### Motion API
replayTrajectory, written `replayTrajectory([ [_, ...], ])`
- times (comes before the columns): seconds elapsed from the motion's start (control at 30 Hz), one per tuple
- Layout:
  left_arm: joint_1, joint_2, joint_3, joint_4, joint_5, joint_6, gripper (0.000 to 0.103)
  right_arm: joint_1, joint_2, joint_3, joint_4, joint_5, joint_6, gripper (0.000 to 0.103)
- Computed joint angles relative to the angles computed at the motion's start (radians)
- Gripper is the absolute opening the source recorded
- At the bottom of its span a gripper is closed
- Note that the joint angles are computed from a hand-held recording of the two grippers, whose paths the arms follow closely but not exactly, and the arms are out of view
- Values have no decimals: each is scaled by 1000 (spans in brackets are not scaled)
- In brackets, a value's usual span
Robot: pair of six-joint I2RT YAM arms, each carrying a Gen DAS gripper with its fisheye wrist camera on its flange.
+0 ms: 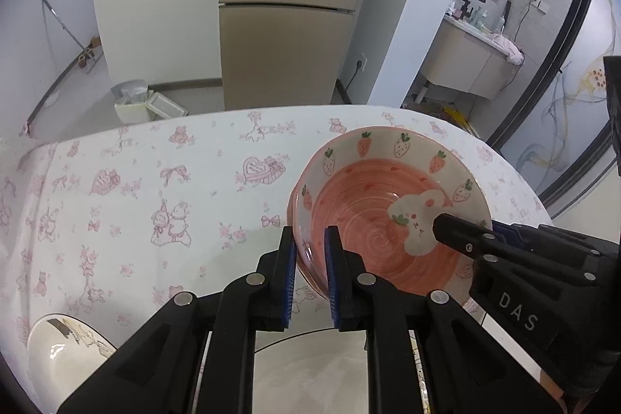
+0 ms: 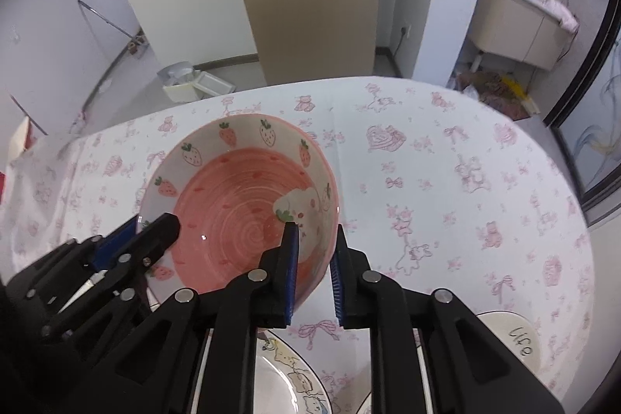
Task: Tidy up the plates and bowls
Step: 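Lower the pink bowl into the other pink bowl and open the right tool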
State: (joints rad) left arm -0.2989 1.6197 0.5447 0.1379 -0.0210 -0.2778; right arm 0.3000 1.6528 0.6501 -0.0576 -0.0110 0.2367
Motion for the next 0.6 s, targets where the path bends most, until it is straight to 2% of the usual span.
replayTrajectory([
  [0.1, 3, 2, 0, 5, 7, 1, 16, 9, 22, 2, 18, 30, -39, 16],
  [0.27, 2, -5, -3, 7, -4, 7, 16, -31, 36, 3, 25, -31, -52, 16],
  [0.43, -3, -5, -1, 0, -14, 7, 16, -27, 70, 17, 27, -28, -49, 16],
  [0.6, 11, -10, 0, 0, 8, 18, 16, -25, 27, 1, 27, -22, -42, 16],
])
